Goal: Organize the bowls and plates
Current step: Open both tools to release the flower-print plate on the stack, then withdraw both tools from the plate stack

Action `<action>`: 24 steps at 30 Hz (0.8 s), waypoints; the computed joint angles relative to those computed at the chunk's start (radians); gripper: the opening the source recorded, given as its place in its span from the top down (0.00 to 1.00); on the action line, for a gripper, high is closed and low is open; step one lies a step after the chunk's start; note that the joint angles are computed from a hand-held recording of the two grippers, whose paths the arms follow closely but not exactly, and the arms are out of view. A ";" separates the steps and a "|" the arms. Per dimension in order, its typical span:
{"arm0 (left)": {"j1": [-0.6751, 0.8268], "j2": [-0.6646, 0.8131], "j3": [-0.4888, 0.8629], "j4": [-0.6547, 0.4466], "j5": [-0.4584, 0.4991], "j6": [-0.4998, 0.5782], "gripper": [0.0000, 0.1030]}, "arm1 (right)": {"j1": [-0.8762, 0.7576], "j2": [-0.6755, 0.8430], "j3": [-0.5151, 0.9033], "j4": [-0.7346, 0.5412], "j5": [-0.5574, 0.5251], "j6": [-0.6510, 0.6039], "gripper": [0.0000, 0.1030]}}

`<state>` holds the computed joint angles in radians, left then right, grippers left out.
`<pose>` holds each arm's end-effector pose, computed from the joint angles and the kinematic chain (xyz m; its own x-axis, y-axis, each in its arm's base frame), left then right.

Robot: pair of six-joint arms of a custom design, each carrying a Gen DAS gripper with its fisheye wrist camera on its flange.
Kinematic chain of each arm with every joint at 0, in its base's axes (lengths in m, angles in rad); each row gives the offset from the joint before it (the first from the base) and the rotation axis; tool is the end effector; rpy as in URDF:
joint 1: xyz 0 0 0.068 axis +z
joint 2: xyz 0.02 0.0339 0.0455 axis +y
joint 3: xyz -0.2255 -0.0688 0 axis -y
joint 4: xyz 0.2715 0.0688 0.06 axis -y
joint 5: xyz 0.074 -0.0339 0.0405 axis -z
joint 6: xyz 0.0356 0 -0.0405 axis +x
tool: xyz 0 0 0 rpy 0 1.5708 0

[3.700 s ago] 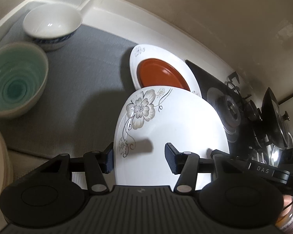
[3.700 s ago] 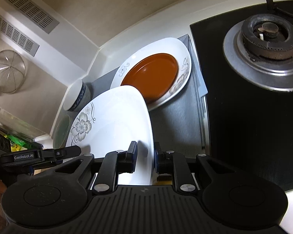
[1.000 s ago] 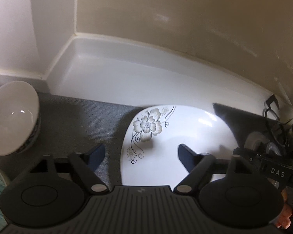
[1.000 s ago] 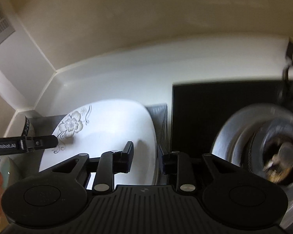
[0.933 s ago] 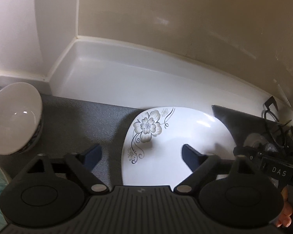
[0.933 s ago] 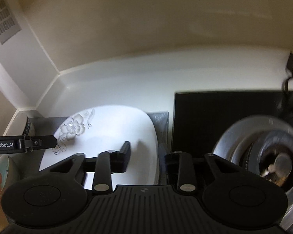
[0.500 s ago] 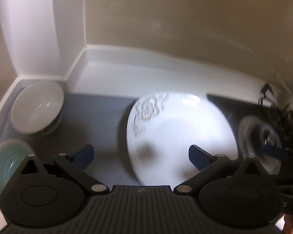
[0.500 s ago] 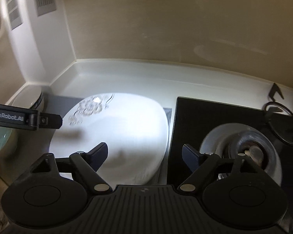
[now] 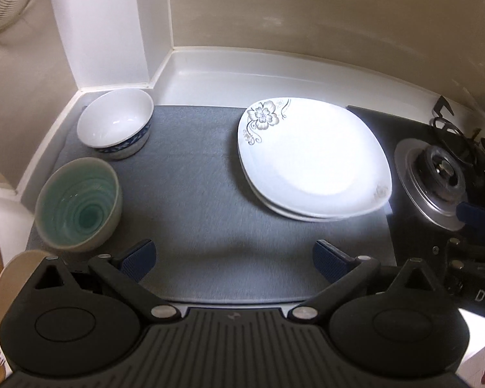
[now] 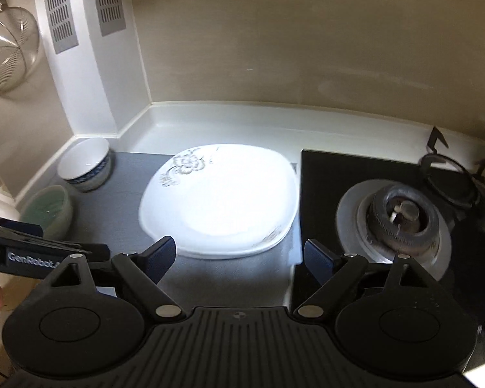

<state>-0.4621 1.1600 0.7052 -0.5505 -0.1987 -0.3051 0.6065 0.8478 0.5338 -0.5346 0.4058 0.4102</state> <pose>0.2346 -0.1090 0.1629 -0.8237 0.0813 -0.5611 0.0995 0.9950 -0.0020 0.1872 0.1128 0.1757 -0.6887 -0.0318 -0.7243 -0.0378 0.9993 -0.0080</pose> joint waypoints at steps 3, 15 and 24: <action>-0.012 -0.062 -0.037 -0.030 -0.011 0.002 0.00 | 0.100 -0.060 -0.021 -0.067 0.075 0.098 0.14; -0.038 -0.219 -0.104 -0.105 -0.043 0.006 0.00 | 0.323 -0.114 -0.015 -0.225 0.283 0.340 0.14; -0.077 -0.288 -0.123 -0.110 -0.057 0.029 0.00 | 0.387 -0.104 0.010 -0.288 0.338 0.404 0.13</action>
